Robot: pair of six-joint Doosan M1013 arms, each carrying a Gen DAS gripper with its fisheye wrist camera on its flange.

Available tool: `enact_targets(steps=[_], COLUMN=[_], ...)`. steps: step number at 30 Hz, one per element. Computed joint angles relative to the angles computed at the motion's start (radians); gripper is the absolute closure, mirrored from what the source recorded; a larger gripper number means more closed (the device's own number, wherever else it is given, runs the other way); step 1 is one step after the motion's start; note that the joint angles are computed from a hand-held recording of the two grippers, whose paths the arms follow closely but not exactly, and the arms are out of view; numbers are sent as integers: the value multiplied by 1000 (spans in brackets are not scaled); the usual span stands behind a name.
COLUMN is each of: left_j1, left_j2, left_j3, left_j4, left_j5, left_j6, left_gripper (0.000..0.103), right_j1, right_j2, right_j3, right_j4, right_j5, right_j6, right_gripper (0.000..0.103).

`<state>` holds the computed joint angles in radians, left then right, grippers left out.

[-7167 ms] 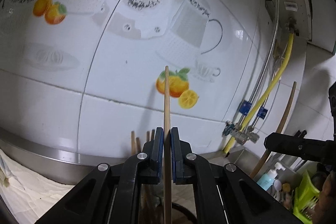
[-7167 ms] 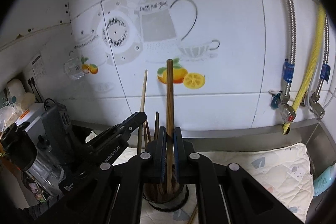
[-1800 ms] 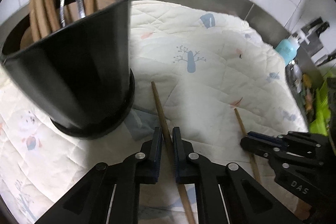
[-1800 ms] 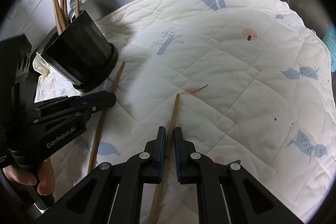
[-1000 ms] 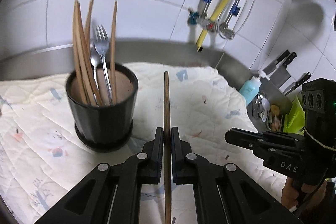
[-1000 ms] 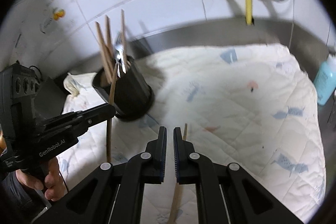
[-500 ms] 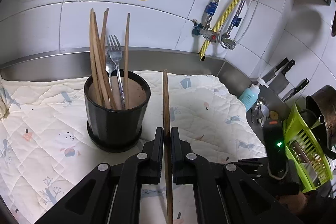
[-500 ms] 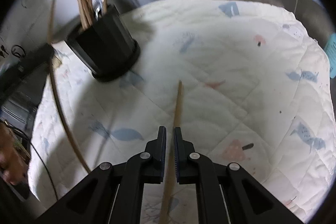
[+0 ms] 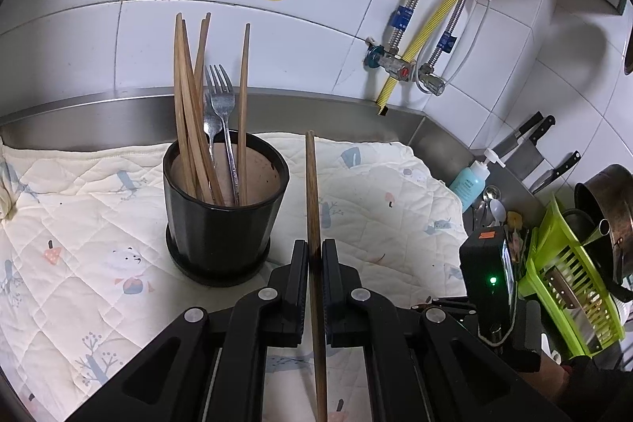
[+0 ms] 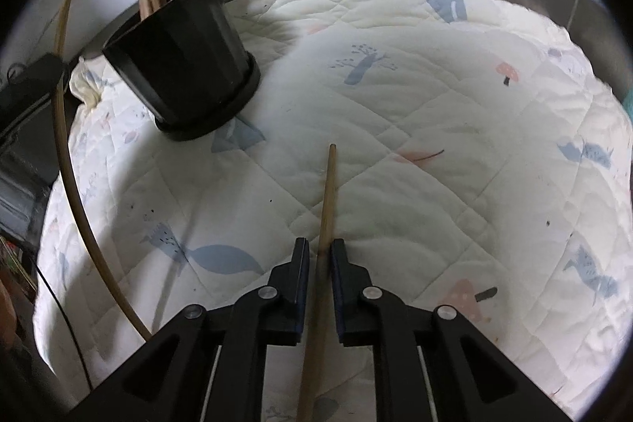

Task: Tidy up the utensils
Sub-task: 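Lift both chopsticks upright and lower them into the black holder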

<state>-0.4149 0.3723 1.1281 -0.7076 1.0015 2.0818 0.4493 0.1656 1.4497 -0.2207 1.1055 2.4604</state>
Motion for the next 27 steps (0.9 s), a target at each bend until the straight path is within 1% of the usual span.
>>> enact_targets(steps=[2, 5, 8, 11, 16, 23, 27], left_j1=[0, 1, 5, 10, 18, 25, 30], left_j2=[-1, -5, -12, -18, -28, -31, -26], left_j3=[-1, 2, 5, 6, 1, -17, -42], left_j4=[1, -3, -12, -27, -48, -71, -78], left_j5=[-1, -8, -17, -28, -43, -71, -77], left_j6=[-2, -2, 1, 1, 9, 17, 19], left_gripper=[97, 97, 97, 97, 97, 97, 97], right_j1=[3, 4, 16, 23, 35, 52, 49], right_j2=[3, -11, -23, -43, -72, -76, -75], right_j3=[-4, 6, 4, 7, 1, -38, -62], right_j4=[-9, 0, -35, -54, -115, -222, -277], right_j5=[7, -32, -50, -91, -153, -188, -211], right_j6=[-10, -11, 1, 8, 41, 74, 89], right_gripper=[93, 94, 94, 94, 94, 94, 94])
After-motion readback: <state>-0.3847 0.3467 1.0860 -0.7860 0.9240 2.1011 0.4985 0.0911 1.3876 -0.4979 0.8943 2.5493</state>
